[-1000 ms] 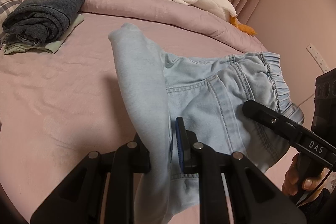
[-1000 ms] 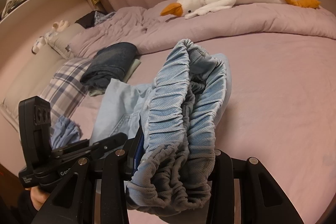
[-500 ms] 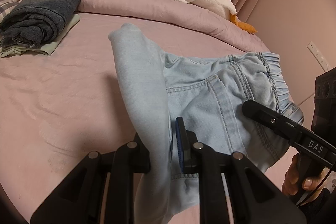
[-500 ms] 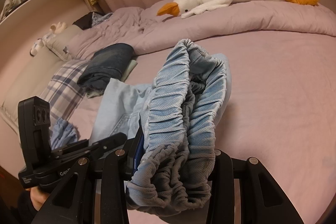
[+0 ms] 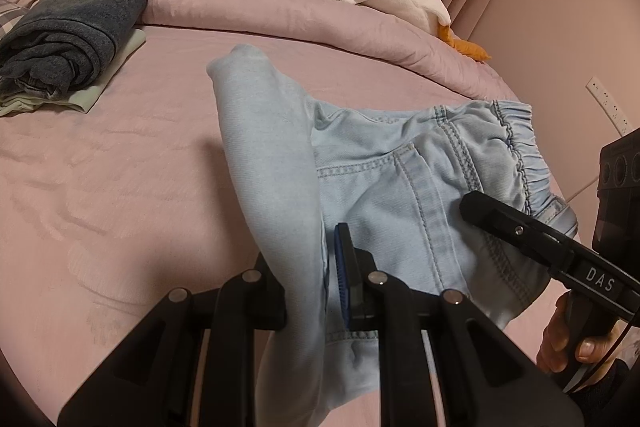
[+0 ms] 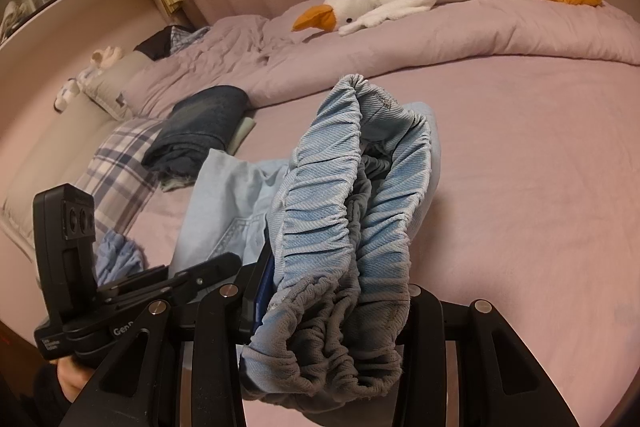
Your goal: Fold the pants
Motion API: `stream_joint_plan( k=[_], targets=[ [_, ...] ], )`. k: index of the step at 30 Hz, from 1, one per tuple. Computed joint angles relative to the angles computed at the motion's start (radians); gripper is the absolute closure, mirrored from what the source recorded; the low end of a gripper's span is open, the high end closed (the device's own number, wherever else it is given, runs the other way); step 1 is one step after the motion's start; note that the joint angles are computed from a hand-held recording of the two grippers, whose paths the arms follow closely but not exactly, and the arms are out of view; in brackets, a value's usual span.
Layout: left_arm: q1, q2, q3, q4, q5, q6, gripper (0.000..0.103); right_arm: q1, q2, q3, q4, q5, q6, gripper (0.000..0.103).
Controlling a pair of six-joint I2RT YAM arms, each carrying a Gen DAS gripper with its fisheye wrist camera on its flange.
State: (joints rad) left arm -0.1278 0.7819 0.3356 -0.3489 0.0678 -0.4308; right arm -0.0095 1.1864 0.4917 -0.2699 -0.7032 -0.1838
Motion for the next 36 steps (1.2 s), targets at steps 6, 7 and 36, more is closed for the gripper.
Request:
stream_joint_plan(
  k=[6, 7, 36],
  targets=[
    [0.014, 0.038, 0.005, 0.029, 0.012, 0.016, 0.087, -0.001, 0.009, -0.002, 0.015, 0.003, 0.012, 0.061],
    [0.016, 0.045, 0.006, 0.034, 0.013, 0.018, 0.087, 0.001, 0.011, -0.002, 0.019, 0.005, 0.016, 0.061],
    [0.040, 0.260, 0.038, 0.177, 0.036, 0.052, 0.087, 0.028, 0.100, 0.011, 0.102, 0.036, 0.069, 0.061]
  ],
)
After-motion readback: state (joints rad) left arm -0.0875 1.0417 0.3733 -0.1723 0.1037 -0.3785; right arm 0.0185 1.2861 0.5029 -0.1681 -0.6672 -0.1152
